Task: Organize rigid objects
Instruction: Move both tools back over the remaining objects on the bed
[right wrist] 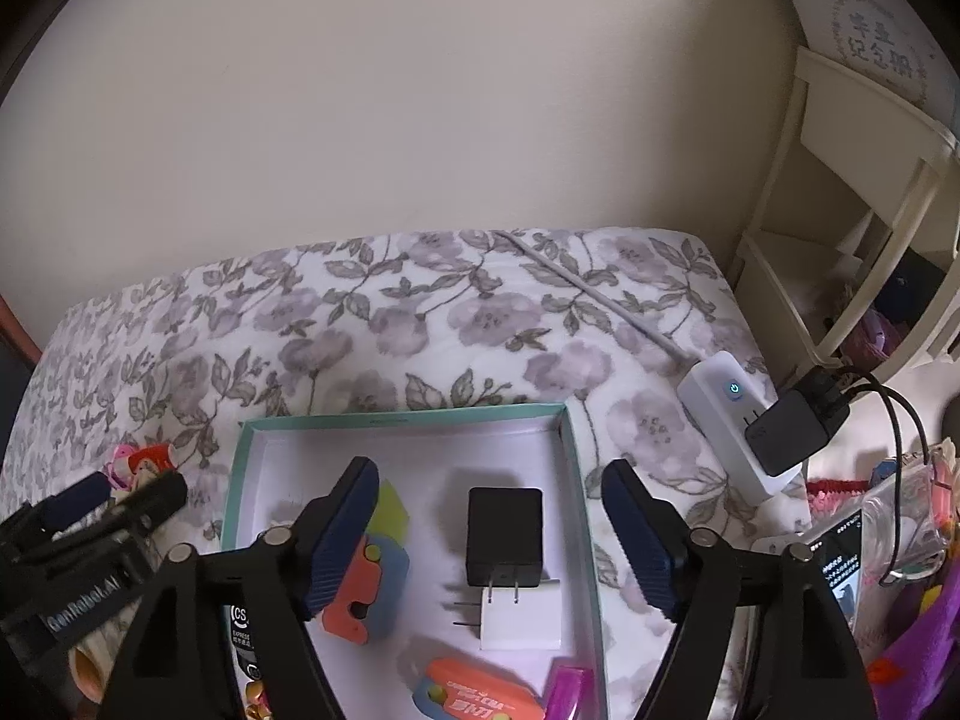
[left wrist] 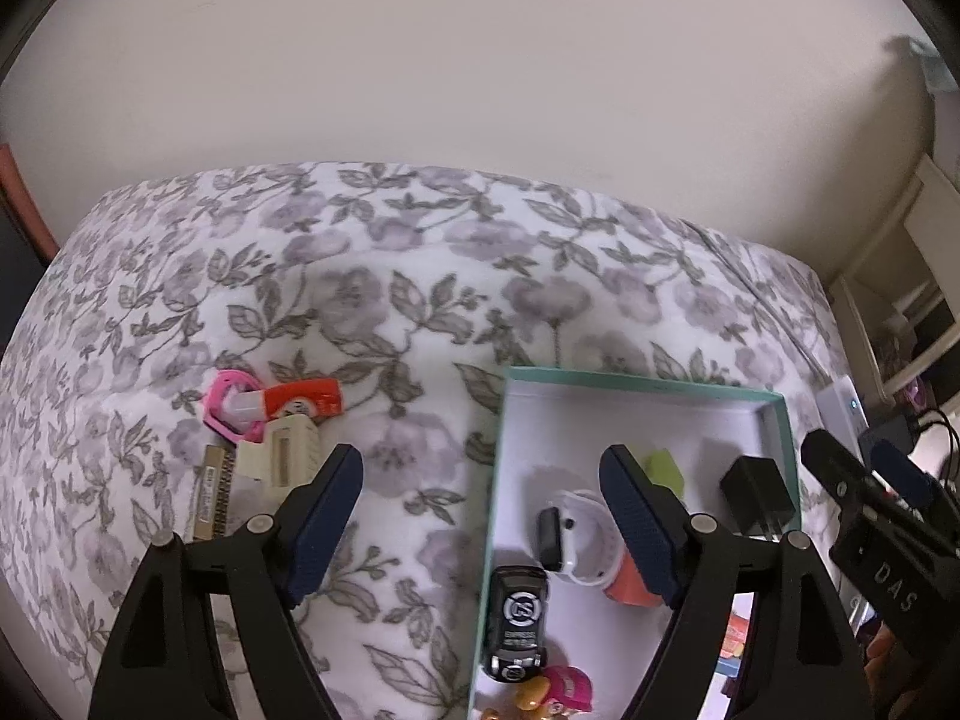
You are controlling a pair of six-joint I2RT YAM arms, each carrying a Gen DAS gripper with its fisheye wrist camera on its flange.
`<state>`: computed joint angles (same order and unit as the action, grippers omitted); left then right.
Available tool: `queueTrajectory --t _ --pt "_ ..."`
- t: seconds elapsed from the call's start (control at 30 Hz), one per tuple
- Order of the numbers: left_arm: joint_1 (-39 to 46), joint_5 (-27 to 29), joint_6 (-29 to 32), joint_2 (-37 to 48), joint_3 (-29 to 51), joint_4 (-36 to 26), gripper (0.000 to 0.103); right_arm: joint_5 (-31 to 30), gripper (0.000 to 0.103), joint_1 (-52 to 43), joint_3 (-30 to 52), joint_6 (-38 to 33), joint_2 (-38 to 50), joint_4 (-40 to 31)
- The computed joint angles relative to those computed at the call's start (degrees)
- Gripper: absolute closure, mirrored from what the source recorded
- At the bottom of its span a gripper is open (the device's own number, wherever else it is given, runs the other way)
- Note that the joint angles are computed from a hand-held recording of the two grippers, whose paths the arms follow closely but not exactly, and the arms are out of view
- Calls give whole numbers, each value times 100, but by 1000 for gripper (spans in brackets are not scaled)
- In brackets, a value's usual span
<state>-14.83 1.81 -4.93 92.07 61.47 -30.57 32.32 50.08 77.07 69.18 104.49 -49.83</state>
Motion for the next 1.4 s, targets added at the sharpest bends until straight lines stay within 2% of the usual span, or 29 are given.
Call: queueTrajectory --t 0.1,0.33,0.67,0.8,1.07,1.4 --pt "112 -172 -29 38 20 -9 10 -56 17 22 166 -118 176 -6" --pt "481 -234 -46 34 36 -12 10 -61 9 112 644 -297 596 -57" --pt "1376 -281 124 -24 132 -112 9 -216 9 270 1339 -598 1188 114" --pt "1854 -214 313 -5 179 -112 9 -180 9 394 2069 -764 1715 -143" --pt "2832 160 557 126 325 -109 9 -344 9 629 3361 -1147 2585 -234" --pt "3424 263 847 607 649 -417 9 -472 9 807 4973 -1424 3666 -283"
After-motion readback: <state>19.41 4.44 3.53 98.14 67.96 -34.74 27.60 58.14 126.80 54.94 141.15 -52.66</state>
